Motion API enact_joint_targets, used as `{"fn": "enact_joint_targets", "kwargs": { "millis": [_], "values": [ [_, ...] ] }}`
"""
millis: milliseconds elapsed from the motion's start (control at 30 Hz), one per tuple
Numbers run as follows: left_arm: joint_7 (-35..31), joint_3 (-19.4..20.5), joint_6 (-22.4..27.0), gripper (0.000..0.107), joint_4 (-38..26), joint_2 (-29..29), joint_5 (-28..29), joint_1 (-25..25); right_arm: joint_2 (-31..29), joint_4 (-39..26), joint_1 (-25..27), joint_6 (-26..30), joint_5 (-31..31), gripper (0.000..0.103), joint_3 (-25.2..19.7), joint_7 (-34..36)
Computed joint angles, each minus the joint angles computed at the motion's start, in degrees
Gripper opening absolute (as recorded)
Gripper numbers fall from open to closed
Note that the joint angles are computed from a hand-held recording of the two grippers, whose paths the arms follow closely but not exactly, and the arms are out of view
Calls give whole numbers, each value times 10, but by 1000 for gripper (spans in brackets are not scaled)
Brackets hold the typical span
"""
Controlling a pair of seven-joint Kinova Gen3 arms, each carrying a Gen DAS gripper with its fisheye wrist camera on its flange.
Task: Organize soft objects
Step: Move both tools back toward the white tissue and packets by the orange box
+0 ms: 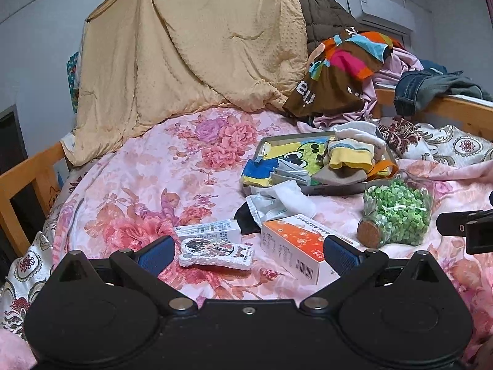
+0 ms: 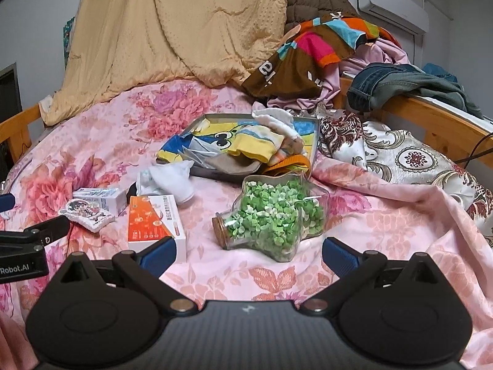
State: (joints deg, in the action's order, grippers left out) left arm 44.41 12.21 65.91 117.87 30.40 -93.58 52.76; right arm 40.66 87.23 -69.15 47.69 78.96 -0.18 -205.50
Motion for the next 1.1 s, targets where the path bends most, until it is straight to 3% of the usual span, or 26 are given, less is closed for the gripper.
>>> {"fn": "enact_joint_targets", "kwargs": {
  "millis": [367, 633, 1100],
  "values": [
    [-25, -4, -6, 102, -7, 3, 12, -1, 0, -5, 3, -7, -16, 103, 2, 15],
    [-84, -13, -20, 102, -30, 2, 29, -10, 1, -13, 6, -14, -37, 103, 3, 38],
    [-205, -44, -117, 102, -77, -1, 44, -66, 6, -24, 17, -71, -46, 103, 24, 20]
  ]
}}
